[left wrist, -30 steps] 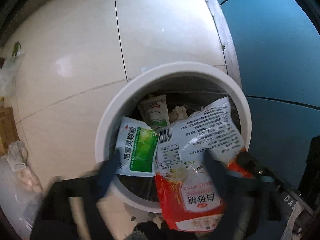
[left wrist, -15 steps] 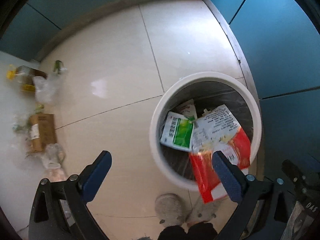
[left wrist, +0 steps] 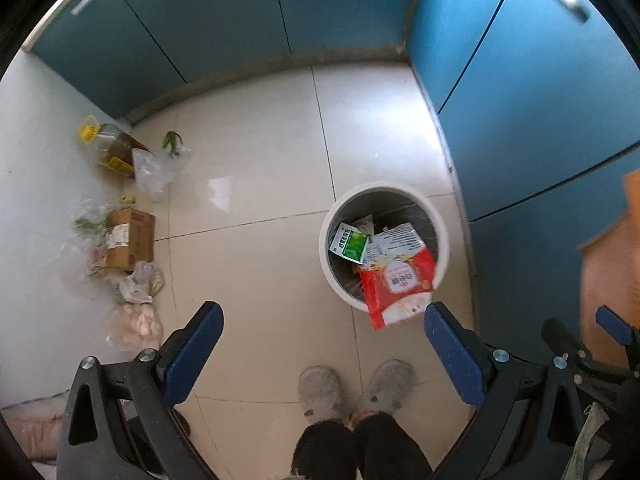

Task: Collect trash

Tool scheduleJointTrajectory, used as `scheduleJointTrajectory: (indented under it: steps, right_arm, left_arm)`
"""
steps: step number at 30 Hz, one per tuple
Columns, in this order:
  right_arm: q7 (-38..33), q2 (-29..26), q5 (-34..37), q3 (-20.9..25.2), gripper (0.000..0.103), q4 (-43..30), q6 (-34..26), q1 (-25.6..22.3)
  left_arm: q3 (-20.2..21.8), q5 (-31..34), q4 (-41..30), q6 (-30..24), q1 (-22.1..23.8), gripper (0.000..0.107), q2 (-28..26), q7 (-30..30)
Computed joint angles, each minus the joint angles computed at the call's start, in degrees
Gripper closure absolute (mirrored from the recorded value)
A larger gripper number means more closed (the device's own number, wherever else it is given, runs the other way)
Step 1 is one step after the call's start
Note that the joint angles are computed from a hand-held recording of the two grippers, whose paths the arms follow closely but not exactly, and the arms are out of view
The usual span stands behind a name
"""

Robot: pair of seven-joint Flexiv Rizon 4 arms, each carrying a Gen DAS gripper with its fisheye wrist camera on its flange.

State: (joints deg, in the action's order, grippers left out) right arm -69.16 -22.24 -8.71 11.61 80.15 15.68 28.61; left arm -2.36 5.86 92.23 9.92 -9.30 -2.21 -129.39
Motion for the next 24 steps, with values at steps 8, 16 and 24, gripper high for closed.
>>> scheduleJointTrajectory:
  steps: [8, 16, 24]
  right_arm:
    - [-5.3, 9.1, 7.0, -17.1, 0.0, -10.1, -12.2, 14.8]
    - [-3.3, 11.0, 5.4, -3.7, 0.0, -30.0, -28.1, 5.7]
    - [3.8, 3.4, -10.6, 24.6, 0.0, -62.8, -47.2, 1.1]
  left_arm:
    - [-2.9, 1.7, -11.9, -13.7, -1.0, 0.004, 6.5, -3.4]
    - [-7.2, 3.4, -24.8, -23.8, -1.7, 0.004, 10.3, -6.1]
    - [-11.0, 1.5, -37.9, -29.3, -2.8, 0.004, 10.8, -9.4]
